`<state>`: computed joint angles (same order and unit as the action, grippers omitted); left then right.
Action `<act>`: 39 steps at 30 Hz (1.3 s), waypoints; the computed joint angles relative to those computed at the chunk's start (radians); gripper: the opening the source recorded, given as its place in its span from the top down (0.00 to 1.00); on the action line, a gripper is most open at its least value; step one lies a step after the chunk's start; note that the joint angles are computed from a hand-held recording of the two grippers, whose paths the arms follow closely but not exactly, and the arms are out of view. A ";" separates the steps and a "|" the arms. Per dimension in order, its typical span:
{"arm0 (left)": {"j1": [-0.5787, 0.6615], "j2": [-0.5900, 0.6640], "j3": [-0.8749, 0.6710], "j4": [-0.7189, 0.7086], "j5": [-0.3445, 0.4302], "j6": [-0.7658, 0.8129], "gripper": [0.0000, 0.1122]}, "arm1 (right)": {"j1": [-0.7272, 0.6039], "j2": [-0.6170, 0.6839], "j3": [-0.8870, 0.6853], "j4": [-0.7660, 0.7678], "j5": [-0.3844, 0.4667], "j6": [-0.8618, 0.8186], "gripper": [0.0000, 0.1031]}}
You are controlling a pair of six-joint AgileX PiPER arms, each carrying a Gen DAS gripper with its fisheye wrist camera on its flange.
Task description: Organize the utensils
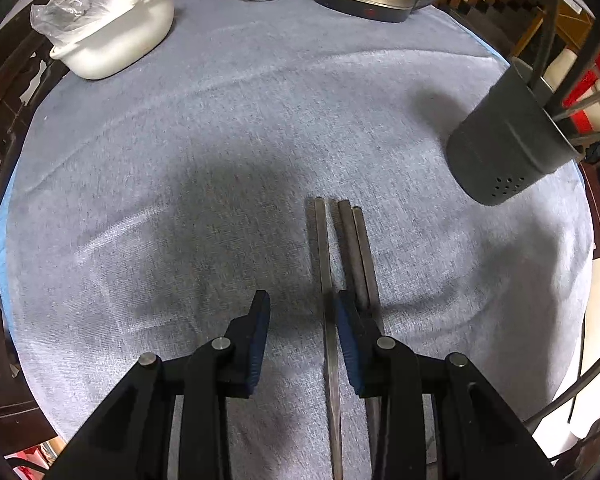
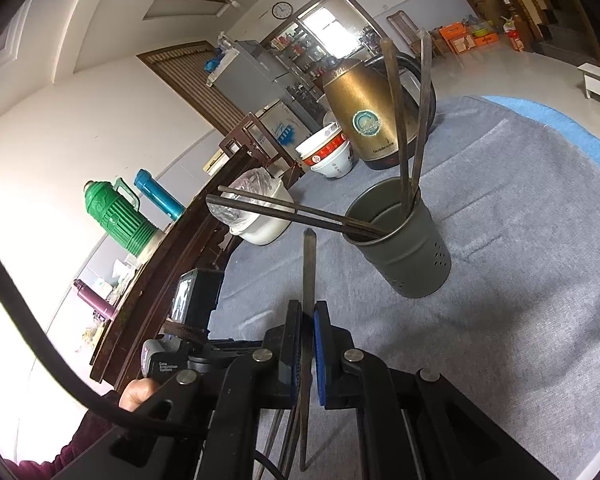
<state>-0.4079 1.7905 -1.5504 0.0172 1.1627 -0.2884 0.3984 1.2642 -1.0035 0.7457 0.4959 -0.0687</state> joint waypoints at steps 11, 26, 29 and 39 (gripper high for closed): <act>0.051 0.140 -0.181 -0.064 0.046 0.027 0.88 | 0.010 0.012 -0.003 -0.004 0.005 0.003 0.94; 0.041 -0.059 -0.059 -0.026 -0.083 -0.019 0.95 | 0.070 0.006 -0.035 -0.115 -0.017 0.105 0.93; 0.042 -0.114 -0.025 -0.028 -0.103 -0.018 0.95 | 0.097 0.003 -0.045 -0.165 -0.023 0.150 0.93; 0.098 -0.098 -0.025 -0.107 -0.033 0.015 0.95 | 0.150 -0.013 -0.051 -0.262 -0.039 0.241 0.93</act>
<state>-0.3100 1.6929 -1.5758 -0.0898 1.1296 -0.2731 0.5480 1.2509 -1.0548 0.4836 0.4566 0.1726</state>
